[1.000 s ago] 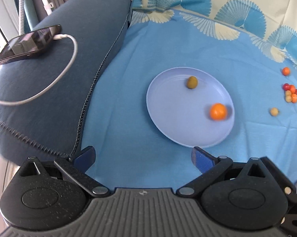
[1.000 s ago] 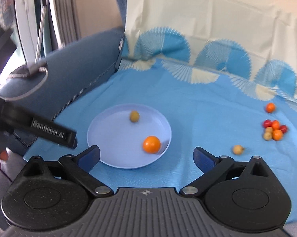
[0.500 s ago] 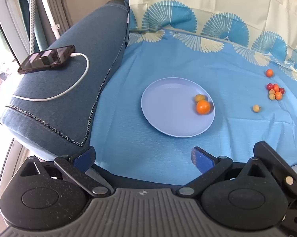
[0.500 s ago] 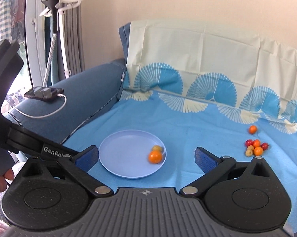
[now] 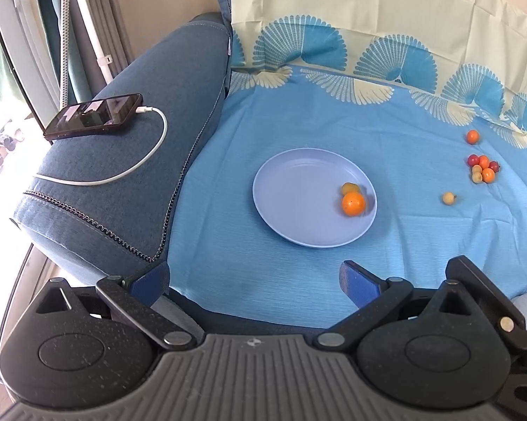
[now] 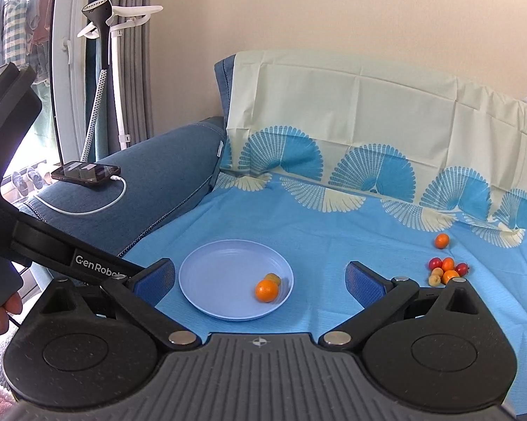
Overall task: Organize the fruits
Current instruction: 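Lift both open tools back from the plate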
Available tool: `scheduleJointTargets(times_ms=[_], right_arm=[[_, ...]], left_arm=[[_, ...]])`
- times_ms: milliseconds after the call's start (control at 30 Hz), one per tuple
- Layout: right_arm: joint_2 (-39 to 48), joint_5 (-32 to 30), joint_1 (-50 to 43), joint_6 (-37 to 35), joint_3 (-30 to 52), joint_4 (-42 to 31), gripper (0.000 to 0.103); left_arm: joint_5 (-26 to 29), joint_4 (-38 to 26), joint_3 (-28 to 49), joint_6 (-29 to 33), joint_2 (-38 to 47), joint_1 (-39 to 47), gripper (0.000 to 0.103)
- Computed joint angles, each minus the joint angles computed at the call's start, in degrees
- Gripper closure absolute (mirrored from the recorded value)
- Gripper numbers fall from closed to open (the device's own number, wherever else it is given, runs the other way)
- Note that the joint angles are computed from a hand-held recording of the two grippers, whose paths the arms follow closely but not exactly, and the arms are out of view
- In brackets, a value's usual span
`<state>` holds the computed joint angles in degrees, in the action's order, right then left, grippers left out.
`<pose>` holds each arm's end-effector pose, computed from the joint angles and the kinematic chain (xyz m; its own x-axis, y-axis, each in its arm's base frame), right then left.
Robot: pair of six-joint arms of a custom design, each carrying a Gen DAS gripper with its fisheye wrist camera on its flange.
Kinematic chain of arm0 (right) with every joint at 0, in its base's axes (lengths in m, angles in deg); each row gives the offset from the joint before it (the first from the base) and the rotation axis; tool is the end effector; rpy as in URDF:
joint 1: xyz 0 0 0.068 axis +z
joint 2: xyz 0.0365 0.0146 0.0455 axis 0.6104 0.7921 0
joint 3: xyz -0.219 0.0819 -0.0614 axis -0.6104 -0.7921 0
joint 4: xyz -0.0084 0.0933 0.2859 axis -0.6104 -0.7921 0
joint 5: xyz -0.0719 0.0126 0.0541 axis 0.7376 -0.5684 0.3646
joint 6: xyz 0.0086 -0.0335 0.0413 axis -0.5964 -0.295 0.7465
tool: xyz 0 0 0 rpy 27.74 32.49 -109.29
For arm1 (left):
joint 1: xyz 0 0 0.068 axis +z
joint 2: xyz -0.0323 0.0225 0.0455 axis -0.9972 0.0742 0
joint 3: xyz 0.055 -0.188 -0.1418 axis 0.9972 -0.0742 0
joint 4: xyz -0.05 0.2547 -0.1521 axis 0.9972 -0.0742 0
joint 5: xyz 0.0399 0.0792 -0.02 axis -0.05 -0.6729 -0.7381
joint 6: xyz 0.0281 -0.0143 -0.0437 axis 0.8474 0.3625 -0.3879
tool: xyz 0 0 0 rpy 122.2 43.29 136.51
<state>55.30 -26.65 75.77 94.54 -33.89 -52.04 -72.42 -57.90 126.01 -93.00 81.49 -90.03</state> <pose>0.1783 0.1321 0.2757 -0.4516 -0.1919 -0.8713 -0.4341 0.9005 0.0266 0.1987 -0.0042 0.2517 -0.7754 -0.1776 -0.6060 -0.2977 0.9491 0.1027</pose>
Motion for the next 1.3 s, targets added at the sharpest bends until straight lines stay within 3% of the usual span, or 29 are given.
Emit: scheduleJointTargets(times_ms=[1300], right_arm=[[1.4, -1.5, -0.5, -0.4, -0.2, -0.6, 0.001]], left_arm=[[0.2, 0.8, -0.8, 0.0, 0.8, 1.1, 0.000]])
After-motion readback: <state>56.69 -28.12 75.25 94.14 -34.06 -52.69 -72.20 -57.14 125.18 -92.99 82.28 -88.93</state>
